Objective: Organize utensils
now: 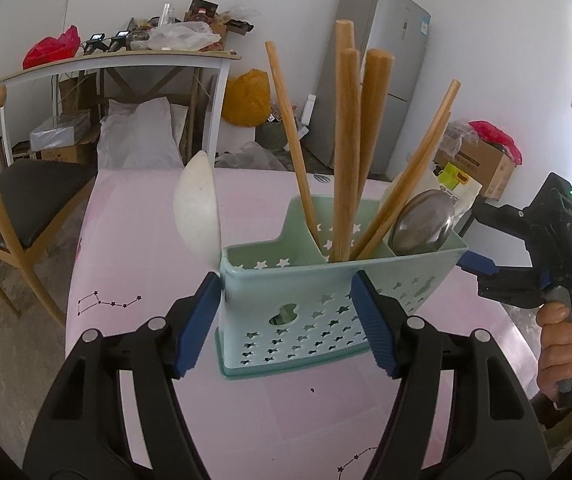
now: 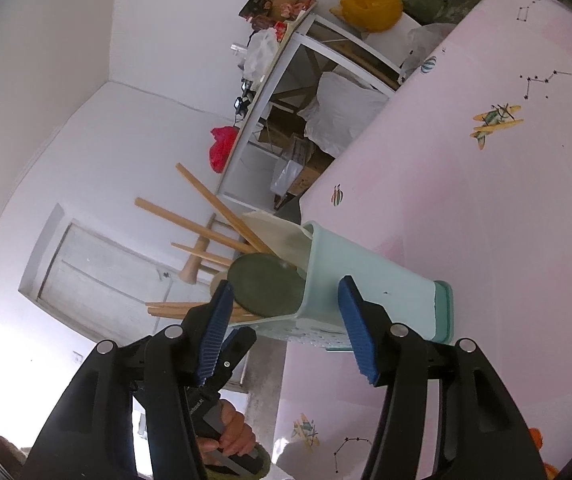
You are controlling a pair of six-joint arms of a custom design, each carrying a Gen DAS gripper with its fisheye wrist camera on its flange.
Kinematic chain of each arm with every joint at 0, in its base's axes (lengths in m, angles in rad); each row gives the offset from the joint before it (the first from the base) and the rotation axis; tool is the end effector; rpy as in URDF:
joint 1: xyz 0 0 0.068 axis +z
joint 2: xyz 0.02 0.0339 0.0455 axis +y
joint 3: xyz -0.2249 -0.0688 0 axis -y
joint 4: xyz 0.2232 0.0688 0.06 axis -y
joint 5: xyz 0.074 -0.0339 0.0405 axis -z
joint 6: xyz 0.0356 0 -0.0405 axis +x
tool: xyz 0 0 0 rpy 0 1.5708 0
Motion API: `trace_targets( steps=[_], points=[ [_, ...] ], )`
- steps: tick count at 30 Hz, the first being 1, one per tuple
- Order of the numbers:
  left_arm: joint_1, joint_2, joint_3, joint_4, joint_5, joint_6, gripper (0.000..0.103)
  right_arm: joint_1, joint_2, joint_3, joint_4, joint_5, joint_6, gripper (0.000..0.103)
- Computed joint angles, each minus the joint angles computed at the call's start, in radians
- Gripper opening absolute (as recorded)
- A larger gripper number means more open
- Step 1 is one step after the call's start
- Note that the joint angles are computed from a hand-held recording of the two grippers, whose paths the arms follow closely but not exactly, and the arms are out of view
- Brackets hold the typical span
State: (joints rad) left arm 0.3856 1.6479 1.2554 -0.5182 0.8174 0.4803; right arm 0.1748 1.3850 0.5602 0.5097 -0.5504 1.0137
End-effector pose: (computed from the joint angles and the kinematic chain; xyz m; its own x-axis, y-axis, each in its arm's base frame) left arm 0.3126 0.0989 0.2301 -0.5765 0.1071 -0.8100 0.4775 0.8486 -0.2276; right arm 0.2658 0.0659 0.1790 -0.7028 0.6105 -0.3651 -0.0782 0.4438 0.8927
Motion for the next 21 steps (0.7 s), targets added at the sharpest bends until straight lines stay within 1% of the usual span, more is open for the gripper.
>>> trace_targets(
  steps=[3, 5, 6, 7, 9, 10, 11, 12, 13, 14, 16, 17, 19, 21],
  points=[
    [0.003, -0.003, 0.004, -0.002, 0.001, 0.001, 0.064, 0.001, -0.029, 0.007, -0.055, 0.012, -0.021, 0.054],
    [0.016, -0.023, -0.010, -0.015, -0.003, 0.014, 0.065, 0.014, -0.085, 0.013, -0.147, 0.062, -0.057, 0.054],
    [0.025, -0.031, -0.014, -0.033, -0.004, 0.026, 0.066, 0.029, -0.140, 0.011, -0.220, 0.108, -0.085, 0.054],
    [0.034, -0.047, -0.029, -0.043, -0.008, 0.034, 0.068, 0.047, -0.189, 0.012, -0.288, 0.161, -0.113, 0.054],
    [0.052, -0.063, -0.035, -0.088, -0.033, 0.056, 0.071, 0.108, -0.272, 0.029, -0.442, 0.305, -0.170, 0.054],
    [0.061, -0.076, -0.048, -0.102, -0.051, 0.069, 0.074, 0.150, -0.303, 0.043, -0.517, 0.390, -0.194, 0.054],
    [0.061, -0.102, -0.075, -0.098, -0.100, 0.066, 0.076, 0.218, -0.328, 0.071, -0.613, 0.513, -0.220, 0.055],
    [0.060, -0.119, -0.090, -0.101, -0.145, 0.060, 0.076, 0.272, -0.332, 0.093, -0.672, 0.602, -0.234, 0.058],
    [0.060, -0.128, -0.096, -0.112, -0.174, 0.057, 0.078, 0.335, -0.321, 0.125, -0.736, 0.703, -0.245, 0.060],
    [0.065, -0.135, -0.100, -0.125, -0.194, 0.047, 0.082, 0.406, -0.291, 0.169, -0.806, 0.817, -0.248, 0.062],
    [0.077, -0.159, -0.115, -0.119, -0.215, 0.011, 0.086, 0.513, -0.210, 0.252, -0.920, 0.977, -0.219, 0.065],
    [0.081, -0.176, -0.127, -0.108, -0.230, -0.008, 0.088, 0.555, -0.151, 0.304, -0.982, 1.042, -0.191, 0.067],
    [0.081, -0.208, -0.151, -0.078, -0.264, -0.032, 0.090, 0.610, -0.059, 0.385, -1.081, 1.133, -0.139, 0.072],
    [0.081, -0.240, -0.168, -0.054, -0.291, -0.041, 0.091, 0.652, 0.022, 0.452, -1.156, 1.194, -0.083, 0.077]
  ],
)
